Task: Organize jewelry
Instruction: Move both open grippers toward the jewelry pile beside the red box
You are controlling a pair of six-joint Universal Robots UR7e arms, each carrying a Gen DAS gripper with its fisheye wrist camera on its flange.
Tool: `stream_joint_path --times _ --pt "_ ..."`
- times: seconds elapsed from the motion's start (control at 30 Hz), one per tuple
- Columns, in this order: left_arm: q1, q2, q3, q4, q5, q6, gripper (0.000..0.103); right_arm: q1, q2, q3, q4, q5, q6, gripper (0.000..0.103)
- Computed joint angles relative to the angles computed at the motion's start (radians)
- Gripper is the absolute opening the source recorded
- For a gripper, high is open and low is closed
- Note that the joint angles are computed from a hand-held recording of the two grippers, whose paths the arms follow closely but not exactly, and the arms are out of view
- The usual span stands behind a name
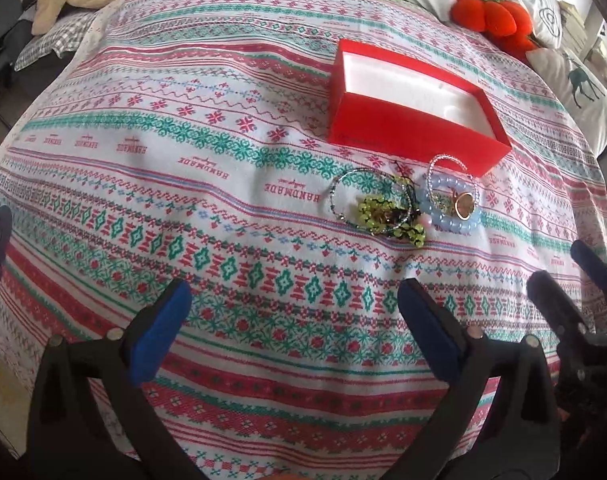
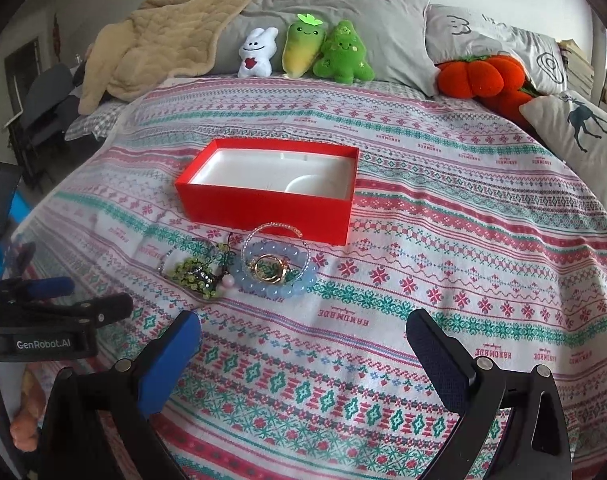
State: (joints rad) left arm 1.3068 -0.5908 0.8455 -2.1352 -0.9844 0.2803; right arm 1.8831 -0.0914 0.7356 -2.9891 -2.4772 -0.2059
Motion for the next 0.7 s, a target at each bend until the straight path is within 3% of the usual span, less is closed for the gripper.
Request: stream_joint_path --times 0.43,0.53,0.6,0.7 --pt "-0.003 0.035 -0.063 0.049 -0.012 0.056 0.099 -0.014 -0.044 0.055 0.035 0.060 0.077 0.103" --pt "0.002 0.047 -0.089 0.093 -0.023 0.039 0.091 -0.020 -0.057 0.069 0.046 0.086 0.094 0.099" --pt "0.005 0.056 -0.109 0.121 -0.037 0.030 0.084 -0.026 -0.069 0.077 0.068 0.120 0.118 0.088" --pt "0.007 0.061 -0.113 0.130 -0.049 0.051 0.082 -0.038 -0.074 0.057 0.140 0.168 0.165 0.067"
